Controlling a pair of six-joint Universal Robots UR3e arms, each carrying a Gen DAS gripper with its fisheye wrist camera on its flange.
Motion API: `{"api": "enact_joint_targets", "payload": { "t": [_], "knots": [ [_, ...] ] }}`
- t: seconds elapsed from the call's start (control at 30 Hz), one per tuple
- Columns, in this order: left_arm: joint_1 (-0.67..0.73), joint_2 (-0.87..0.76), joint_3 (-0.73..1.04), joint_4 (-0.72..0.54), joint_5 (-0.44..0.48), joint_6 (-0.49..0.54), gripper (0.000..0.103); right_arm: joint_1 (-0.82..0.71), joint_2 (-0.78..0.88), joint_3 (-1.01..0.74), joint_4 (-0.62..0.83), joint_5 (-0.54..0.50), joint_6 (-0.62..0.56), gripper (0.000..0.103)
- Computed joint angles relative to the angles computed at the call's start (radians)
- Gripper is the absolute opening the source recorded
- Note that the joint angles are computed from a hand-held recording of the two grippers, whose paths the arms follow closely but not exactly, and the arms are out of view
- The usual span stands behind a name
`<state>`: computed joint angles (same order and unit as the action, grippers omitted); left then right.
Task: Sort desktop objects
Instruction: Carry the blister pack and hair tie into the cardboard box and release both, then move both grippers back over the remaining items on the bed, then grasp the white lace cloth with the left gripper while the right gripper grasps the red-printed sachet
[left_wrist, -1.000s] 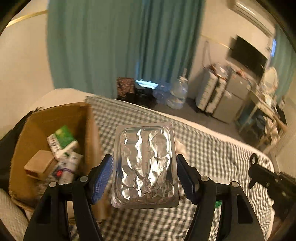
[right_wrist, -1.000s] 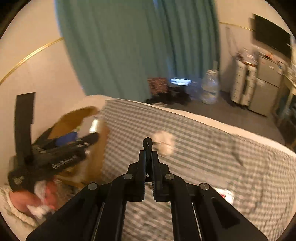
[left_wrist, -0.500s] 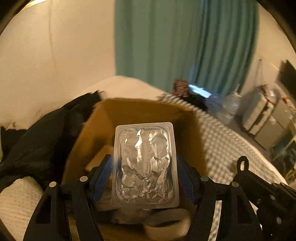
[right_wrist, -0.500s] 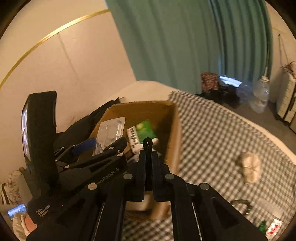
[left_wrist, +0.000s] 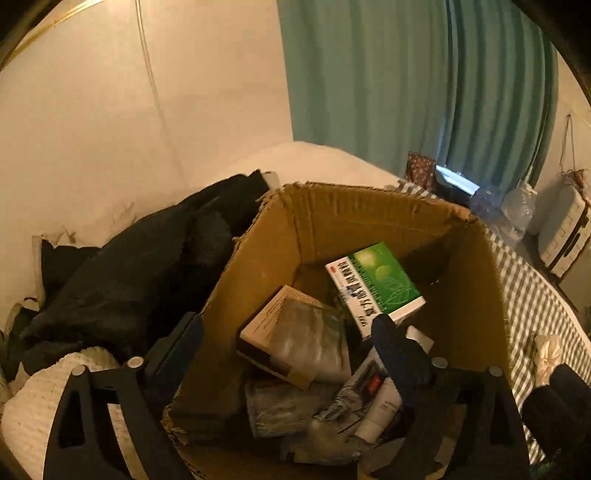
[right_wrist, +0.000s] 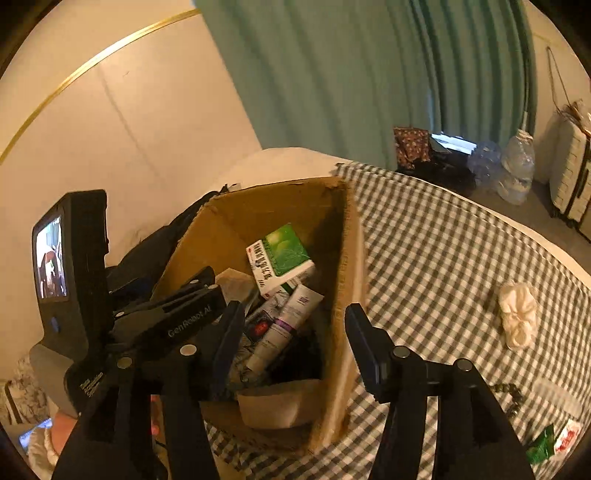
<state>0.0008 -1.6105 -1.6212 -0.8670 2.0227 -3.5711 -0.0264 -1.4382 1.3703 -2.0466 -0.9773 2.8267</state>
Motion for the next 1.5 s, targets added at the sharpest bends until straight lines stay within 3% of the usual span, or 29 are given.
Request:
{"api": "enact_joint_targets", "payload": {
  "t": [0.27, 0.47, 0.63, 0.8, 0.97, 1.13, 1.27, 1.4, 1.5],
  "knots": [
    [-0.123, 0.002, 0.060, 0.043, -0.087, 0.004, 0.098, -0.258, -0.285, 0.182, 0.066, -0.030, -0.207, 0.057],
    [-0.291, -0.054, 0.153, 0.064, -0.167, -0.059, 0.098, -0.595, -0.481, 0.248, 0.284, 0.048, -0.440, 0.058],
    [-0.469, -0.200, 0.317, 0.001, -0.099, -0.066, 0.099, -0.862, -0.510, 0.219, 0.498, 0.126, -0.612, 0.059],
    [-0.557, -0.331, 0.458, -0.078, -0.057, -0.047, 0.099, -1.013, -0.475, 0.277, 0.476, 0.116, -0.710, 0.066],
    [-0.571, -0.447, 0.560, -0.139, -0.082, -0.063, 0.099, -1.052, -0.303, 0.203, 0.502, 0.107, -0.648, 0.066],
    [-0.586, -0.581, 0.681, -0.191, -0.059, -0.078, 0.099, -1.050, -0.225, 0.220, 0.389, 0.130, -0.550, 0.069],
    [-0.581, -0.687, 0.784, -0.177, -0.121, -0.046, 0.099, -0.970, -0.132, 0.324, 0.126, -0.025, -0.405, 0.070],
    [-0.571, -0.823, 0.950, -0.182, -0.161, -0.009, 0.099, -0.909, -0.015, 0.313, 0.042, -0.146, -0.330, 0.074],
    [-0.557, -0.962, 1.141, -0.253, -0.211, -0.006, 0.099, -0.892, 0.035, 0.319, -0.002, -0.181, -0.319, 0.076]
  ]
}}
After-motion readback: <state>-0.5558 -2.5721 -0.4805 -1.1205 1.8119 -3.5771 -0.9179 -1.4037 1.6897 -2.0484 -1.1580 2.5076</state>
